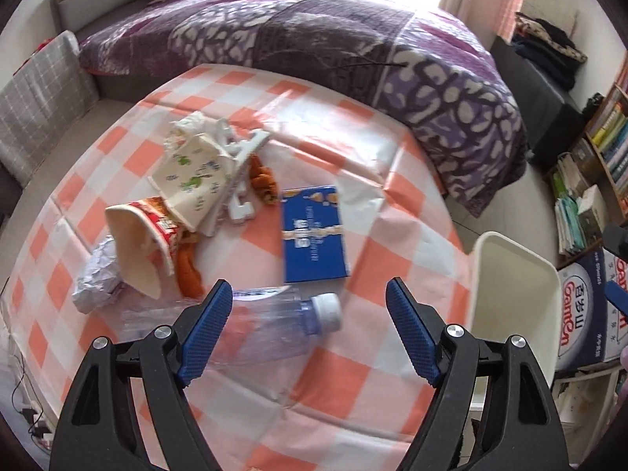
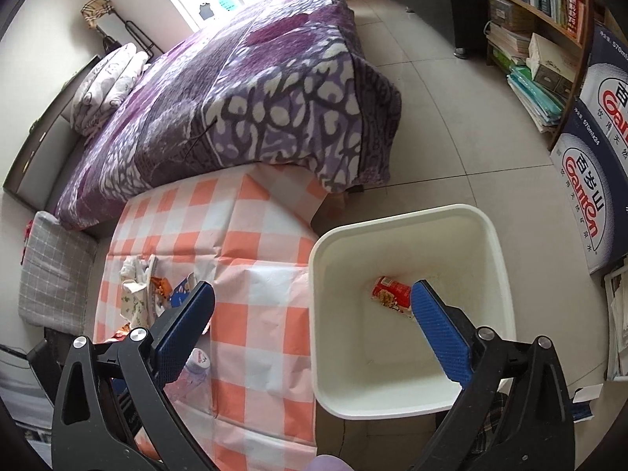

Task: Collect trash
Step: 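Open the left tool over the white bin to drop the wad, then grasp the silver foil bundle on the table with the left tool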

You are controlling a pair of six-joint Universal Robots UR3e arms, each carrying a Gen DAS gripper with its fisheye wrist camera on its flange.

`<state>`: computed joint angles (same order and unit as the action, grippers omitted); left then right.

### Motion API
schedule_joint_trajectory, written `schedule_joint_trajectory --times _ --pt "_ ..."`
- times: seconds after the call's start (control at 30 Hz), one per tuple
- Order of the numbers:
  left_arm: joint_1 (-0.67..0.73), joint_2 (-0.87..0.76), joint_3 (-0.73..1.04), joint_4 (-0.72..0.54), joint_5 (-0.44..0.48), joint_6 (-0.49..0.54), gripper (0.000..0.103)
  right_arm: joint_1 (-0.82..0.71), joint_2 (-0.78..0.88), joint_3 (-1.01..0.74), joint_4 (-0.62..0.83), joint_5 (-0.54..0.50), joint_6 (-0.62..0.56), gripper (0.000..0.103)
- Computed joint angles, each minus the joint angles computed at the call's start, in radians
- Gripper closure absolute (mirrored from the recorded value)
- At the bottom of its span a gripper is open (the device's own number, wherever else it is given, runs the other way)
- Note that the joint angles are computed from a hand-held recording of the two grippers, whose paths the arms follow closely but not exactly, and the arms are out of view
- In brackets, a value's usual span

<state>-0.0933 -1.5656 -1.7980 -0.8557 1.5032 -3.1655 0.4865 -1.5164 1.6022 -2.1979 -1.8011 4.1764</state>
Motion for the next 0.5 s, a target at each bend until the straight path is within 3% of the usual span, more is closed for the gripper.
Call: schedule_joint_trajectory --times 0.17,0.33,0.5 --pt "0.168 0.034 -0.009 -0.075 -0.012 0.094 0.025 0.051 0.147 -0.146 0.015 0.019 -0.003 0.007" --pt "0.305 0.038 0.023 -0.167 0.007 0.25 0.025 0.088 0.271 -0.282 0.036 0.037 -0.005 0.007" --pt "0.381 0.006 0.011 -0.167 0.082 0.388 0.025 0.12 0.397 -0.438 0.079 0.05 -0.021 0.007"
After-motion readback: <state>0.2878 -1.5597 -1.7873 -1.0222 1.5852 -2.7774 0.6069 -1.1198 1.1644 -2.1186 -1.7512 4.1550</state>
